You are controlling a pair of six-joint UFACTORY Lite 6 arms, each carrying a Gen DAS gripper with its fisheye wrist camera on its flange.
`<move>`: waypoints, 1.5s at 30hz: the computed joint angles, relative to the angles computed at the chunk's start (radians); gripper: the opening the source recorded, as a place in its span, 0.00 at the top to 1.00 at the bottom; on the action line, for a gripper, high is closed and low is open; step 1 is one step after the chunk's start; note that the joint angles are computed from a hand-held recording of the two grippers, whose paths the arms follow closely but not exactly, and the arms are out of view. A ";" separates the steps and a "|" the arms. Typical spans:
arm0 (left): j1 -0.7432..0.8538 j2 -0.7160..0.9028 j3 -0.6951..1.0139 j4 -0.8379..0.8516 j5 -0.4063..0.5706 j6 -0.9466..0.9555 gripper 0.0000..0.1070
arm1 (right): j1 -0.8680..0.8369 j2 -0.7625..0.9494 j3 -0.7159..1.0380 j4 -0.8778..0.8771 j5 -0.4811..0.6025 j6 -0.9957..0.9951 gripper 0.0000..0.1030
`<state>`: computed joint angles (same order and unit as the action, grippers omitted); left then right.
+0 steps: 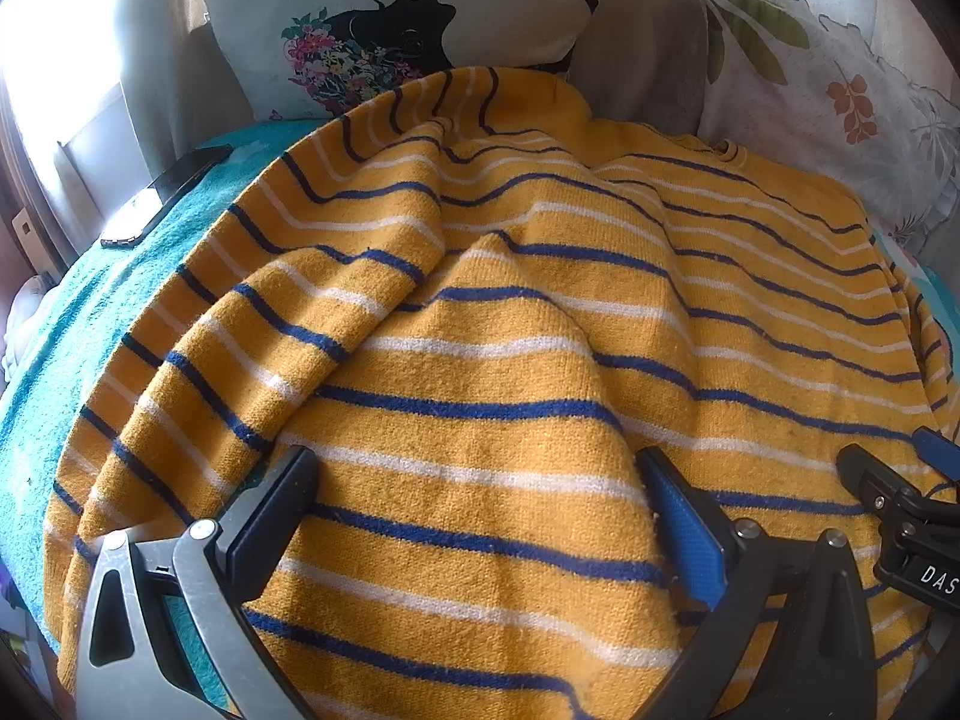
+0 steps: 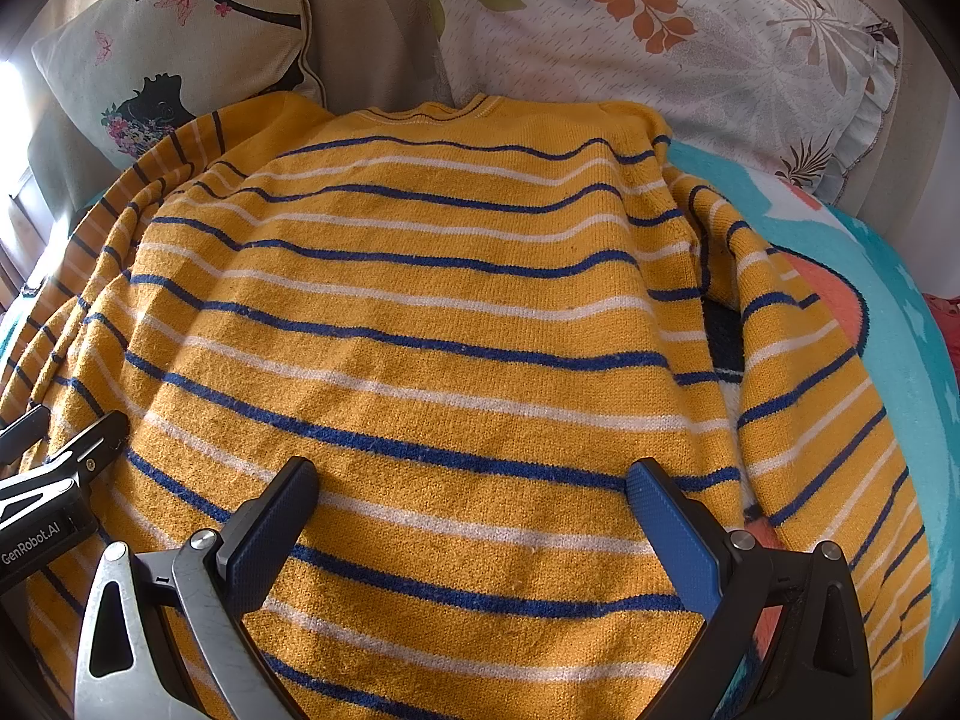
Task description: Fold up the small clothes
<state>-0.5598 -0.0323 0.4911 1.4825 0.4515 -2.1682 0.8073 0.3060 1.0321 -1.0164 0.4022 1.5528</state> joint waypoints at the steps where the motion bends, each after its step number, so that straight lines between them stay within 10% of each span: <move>1: -0.006 0.007 0.005 -0.004 0.005 0.001 0.04 | 0.001 0.000 0.000 0.001 0.001 0.000 0.00; 25: 0.039 0.044 0.076 -0.157 -0.033 0.191 0.04 | 0.014 0.042 0.047 0.016 0.020 0.010 0.00; 33: -0.088 -0.168 0.083 -0.353 0.275 0.340 0.04 | -0.014 0.035 0.080 0.177 0.046 -0.241 0.00; 38: -0.026 -0.329 0.092 -0.671 0.261 0.651 0.04 | 0.054 -0.007 0.068 0.076 0.192 -0.194 0.00; 45: -0.179 -0.608 -0.041 -0.700 0.540 0.620 0.04 | 0.030 -0.422 -0.239 0.085 0.184 -0.193 0.01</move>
